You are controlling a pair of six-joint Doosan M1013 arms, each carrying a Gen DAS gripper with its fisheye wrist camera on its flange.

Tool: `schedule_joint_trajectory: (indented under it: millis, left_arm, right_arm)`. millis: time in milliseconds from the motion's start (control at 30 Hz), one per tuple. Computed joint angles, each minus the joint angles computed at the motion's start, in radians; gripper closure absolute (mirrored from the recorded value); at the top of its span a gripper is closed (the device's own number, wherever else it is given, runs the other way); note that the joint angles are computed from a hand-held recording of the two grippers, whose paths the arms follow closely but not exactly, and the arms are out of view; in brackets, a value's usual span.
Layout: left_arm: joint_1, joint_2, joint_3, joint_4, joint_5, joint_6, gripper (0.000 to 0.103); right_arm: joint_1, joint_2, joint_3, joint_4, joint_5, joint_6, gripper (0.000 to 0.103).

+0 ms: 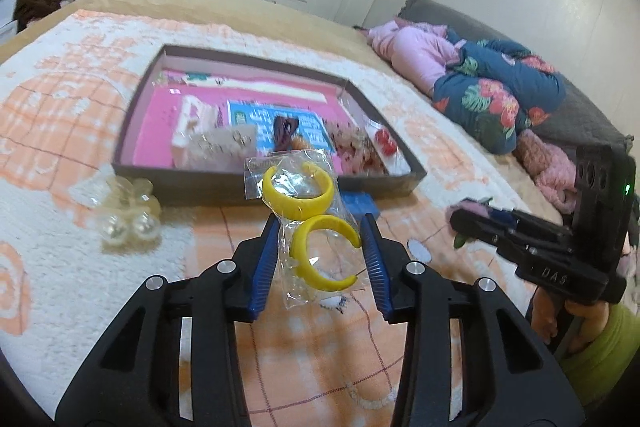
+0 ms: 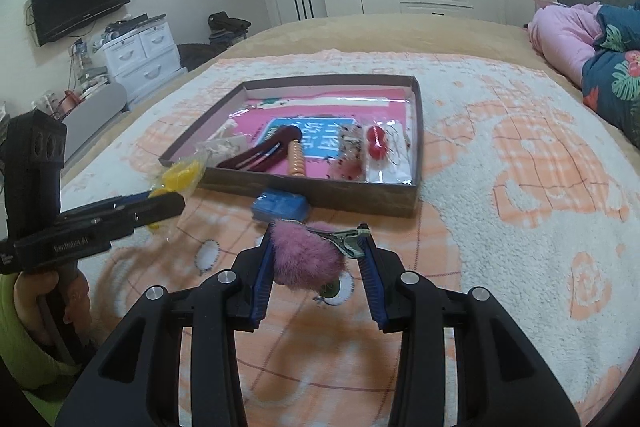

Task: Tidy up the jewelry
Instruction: 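Lower the yellow bangles into the tray with the left tool while the right tool lowers the pom-pom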

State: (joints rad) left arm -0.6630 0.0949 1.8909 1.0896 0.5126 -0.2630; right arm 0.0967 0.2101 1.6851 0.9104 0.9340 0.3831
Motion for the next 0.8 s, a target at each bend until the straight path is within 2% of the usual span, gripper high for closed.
schedule_joint_trajectory:
  millis: [167,400,667,800]
  left_arm:
    - [0.003,-0.024,0.015,0.088,0.028,-0.09,0.071]
    - [0.015,-0.048,0.033,0.146,0.072,-0.157,0.071]
    - [0.033,-0.065,0.044,0.183,0.119,-0.193,0.071]
    - [0.051,-0.067,0.04,0.179,0.116,-0.181,0.071]
  right_arm:
    - [0.01,-0.004,-0.004,0.015,0.004,-0.012,0.066]
    - [0.032,0.002,-0.024,0.036,-0.004,-0.027,0.066]
    - [0.064,0.013,-0.048,0.051,-0.052,-0.043,0.066]
    - [0.074,0.019,-0.06,0.063,-0.07,-0.054,0.066]
